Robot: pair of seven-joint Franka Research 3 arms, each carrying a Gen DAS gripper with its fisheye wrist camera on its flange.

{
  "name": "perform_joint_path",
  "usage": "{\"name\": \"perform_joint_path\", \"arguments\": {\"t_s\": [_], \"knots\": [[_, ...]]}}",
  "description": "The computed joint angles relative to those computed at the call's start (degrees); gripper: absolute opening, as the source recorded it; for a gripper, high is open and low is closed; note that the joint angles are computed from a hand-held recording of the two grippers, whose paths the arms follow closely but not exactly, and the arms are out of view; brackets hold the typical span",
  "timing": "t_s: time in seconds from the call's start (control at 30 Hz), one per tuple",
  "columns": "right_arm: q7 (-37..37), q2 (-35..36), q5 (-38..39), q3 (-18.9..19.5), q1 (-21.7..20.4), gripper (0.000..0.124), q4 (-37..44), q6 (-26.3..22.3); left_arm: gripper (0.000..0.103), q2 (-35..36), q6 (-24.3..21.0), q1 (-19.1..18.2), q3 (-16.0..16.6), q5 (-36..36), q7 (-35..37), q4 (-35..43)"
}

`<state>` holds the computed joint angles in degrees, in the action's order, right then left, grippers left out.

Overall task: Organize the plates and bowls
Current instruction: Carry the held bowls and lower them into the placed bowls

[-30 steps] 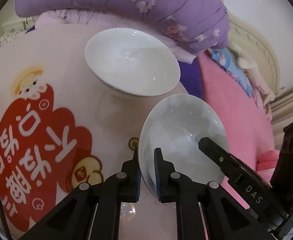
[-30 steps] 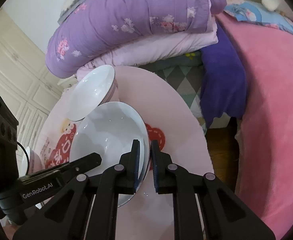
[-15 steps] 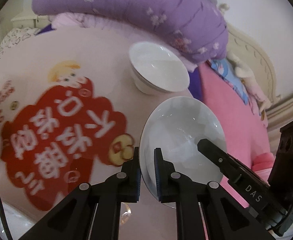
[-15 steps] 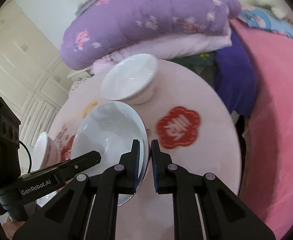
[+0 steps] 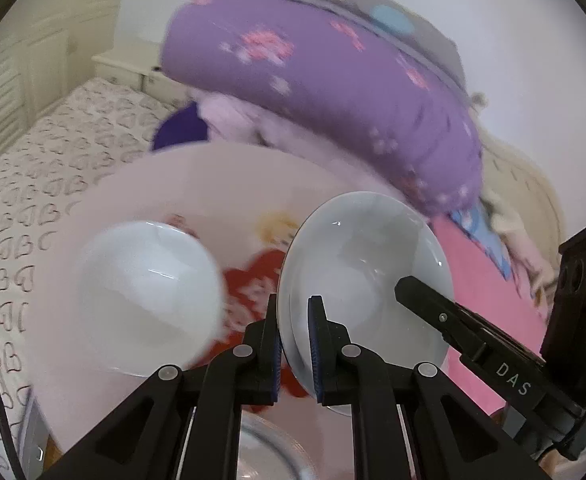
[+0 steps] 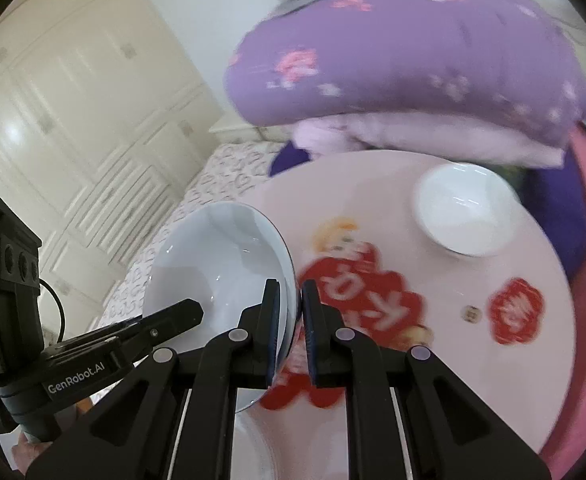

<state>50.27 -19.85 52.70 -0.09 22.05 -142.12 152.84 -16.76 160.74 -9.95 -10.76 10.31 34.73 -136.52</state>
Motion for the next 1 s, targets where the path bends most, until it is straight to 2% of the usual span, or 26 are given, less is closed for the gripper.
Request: {"name": "perform_joint_path", "arguments": {"t_s": [0.1,0.3,0.5,0.67,1.0], "knots": [[0.07,1.49,0.69,1.38,1.84,0.011,1.96,-0.39,0.008,-5.74,-1.34,1.27,0.06,1.16,-1.66,-4.08],[0.72,4.56,0.2,3.52,3.8,0.011,5.06,-0.86,0.008,-15.69,-3.77,1.49,0.54,0.98,-3.77,-11.51],[1.91,7.51,-1.65,4.95,4.46,0.011,6.74,-1.36,0.008,-20.66,-7.06,0.54,1.67,0.9,-4.58,-14.81],[3.85,10.6,-4.06,5.84,4.15,0.011,7.94,-1.91,0.008,-17.2,-7.19,1.26,1.82,-0.27,-3.31,-13.4],[6.12,15.18,-7.29,6.65,2.97,0.011,10.02,-3.3,0.008,-4.54,-4.93,3.97,2.2,0.59,-1.55,-6.34]]}}
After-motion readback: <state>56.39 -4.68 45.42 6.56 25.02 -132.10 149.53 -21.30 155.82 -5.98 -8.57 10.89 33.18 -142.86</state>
